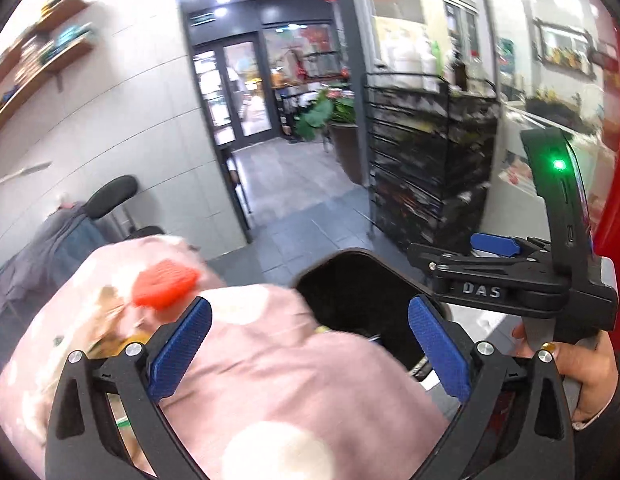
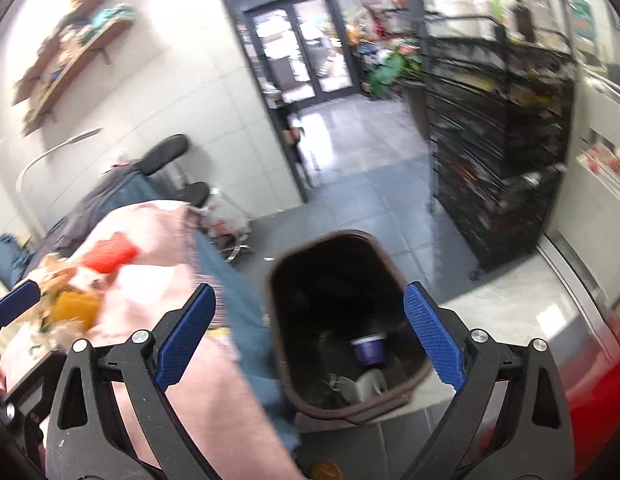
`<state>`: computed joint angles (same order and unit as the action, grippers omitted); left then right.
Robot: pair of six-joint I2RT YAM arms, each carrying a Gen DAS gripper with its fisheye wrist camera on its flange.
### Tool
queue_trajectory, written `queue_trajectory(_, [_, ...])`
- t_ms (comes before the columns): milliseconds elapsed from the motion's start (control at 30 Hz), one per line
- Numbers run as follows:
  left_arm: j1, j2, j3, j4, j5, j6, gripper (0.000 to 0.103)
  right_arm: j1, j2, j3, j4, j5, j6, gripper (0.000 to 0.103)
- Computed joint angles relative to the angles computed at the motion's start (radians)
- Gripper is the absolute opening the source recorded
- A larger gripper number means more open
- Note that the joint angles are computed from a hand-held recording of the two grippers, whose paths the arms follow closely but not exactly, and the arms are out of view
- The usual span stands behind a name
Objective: Collect trash
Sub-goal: 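Move the left tool to the white red-printed plastic bag and grasp it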
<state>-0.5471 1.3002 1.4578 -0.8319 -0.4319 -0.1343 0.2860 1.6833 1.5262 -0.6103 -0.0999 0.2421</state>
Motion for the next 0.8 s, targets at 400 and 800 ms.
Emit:
queue_trajectory(400, [0.242, -0.206, -0.076, -0.056, -0.009, -0.059, 0.093, 0.153, 0.026, 0.088, -0.012, -0.027, -0.016, 0.097])
queue_trajectory(800, [0.539, -0.109, -0.040, -0.105, 0.244, 0.089, 0.062, 0.256, 0.087, 0.209, -0.069, -0.089, -0.069, 0.097])
